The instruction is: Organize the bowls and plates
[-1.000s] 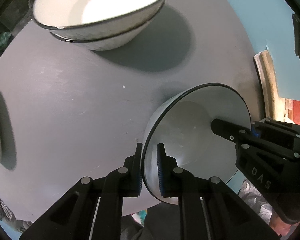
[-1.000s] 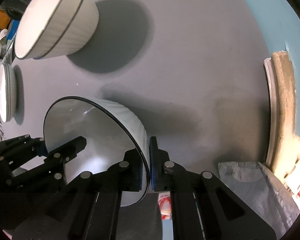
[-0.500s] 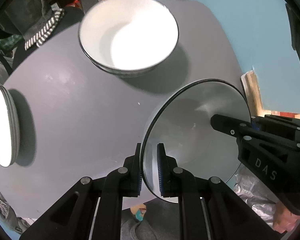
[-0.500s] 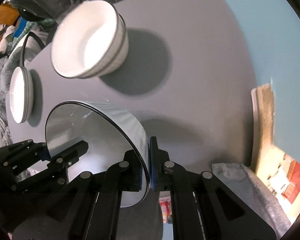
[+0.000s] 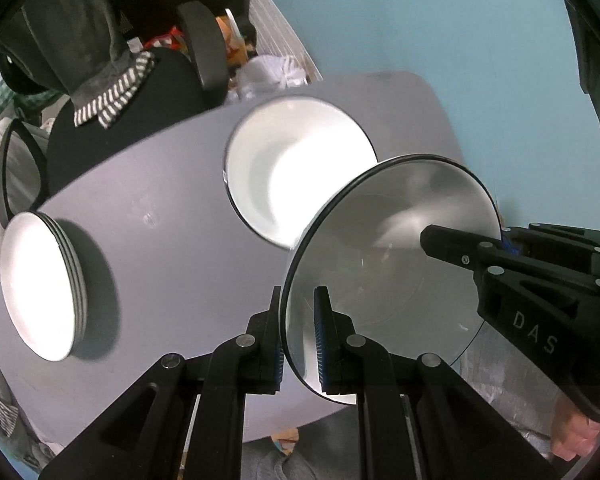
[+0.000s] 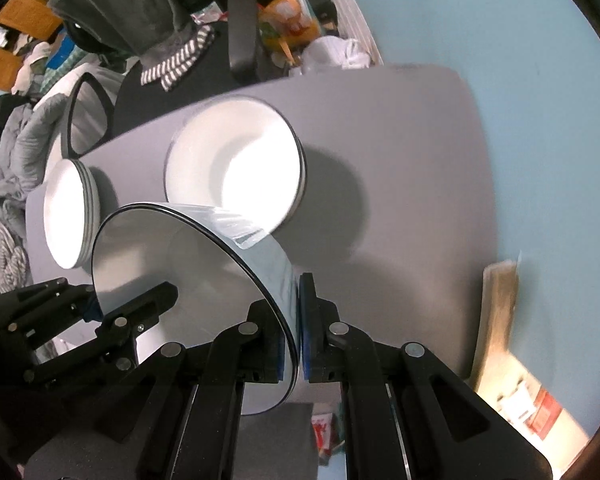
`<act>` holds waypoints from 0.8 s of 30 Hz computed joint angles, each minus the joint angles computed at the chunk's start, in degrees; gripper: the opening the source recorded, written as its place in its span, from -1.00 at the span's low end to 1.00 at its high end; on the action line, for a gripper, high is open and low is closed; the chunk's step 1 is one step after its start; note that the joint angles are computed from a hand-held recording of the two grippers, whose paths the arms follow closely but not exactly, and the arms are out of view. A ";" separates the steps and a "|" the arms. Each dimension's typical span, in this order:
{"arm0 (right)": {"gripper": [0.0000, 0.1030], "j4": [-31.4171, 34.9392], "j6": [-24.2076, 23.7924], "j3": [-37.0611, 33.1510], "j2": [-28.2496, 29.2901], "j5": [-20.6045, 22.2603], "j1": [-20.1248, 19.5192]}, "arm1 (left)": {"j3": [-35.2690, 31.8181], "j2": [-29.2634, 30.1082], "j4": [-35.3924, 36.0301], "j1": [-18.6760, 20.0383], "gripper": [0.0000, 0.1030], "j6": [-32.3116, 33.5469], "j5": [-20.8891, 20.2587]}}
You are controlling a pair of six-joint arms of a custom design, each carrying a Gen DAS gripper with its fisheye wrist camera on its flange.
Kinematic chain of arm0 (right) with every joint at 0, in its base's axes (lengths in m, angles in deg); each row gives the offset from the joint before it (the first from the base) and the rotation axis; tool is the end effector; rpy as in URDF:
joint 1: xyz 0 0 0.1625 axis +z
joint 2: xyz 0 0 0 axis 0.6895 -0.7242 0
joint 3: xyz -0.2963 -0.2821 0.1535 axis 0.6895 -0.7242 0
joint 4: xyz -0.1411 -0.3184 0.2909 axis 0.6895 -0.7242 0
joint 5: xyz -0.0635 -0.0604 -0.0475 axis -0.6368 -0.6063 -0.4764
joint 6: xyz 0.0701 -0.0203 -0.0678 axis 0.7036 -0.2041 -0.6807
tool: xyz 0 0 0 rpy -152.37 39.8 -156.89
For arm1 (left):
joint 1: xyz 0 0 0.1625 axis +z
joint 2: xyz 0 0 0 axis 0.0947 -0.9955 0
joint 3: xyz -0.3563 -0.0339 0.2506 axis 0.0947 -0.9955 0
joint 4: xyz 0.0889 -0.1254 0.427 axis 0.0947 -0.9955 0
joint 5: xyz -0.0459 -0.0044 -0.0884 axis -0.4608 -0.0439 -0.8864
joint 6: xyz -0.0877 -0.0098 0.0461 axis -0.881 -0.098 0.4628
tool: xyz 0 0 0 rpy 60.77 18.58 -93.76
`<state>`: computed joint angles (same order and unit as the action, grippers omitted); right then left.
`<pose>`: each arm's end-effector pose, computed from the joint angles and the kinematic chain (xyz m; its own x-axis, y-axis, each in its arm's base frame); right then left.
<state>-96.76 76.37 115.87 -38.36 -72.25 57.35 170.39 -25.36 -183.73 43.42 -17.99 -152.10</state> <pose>0.2037 -0.6371 0.1871 -0.8235 -0.1300 0.5523 -0.0919 0.9911 0.0962 -0.2466 -0.5537 0.1149 -0.8056 0.1349 -0.5769 0.1271 0.9904 0.0540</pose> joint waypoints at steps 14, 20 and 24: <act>-0.88 2.23 -1.86 -9.69 8.03 -0.30 0.01 | -7.40 4.36 2.30 3.53 -0.76 0.46 4.46; -0.88 4.78 -1.92 -12.32 10.30 -1.14 -0.29 | -8.80 5.73 3.20 4.93 -0.77 -0.69 4.26; -0.88 6.22 -2.04 -13.77 11.62 -1.84 -0.41 | -9.40 6.50 3.73 5.46 -0.76 -1.54 4.27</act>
<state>-90.54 74.33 102.10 -26.73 -74.09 56.94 160.99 -18.86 -180.00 48.88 -19.53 -147.83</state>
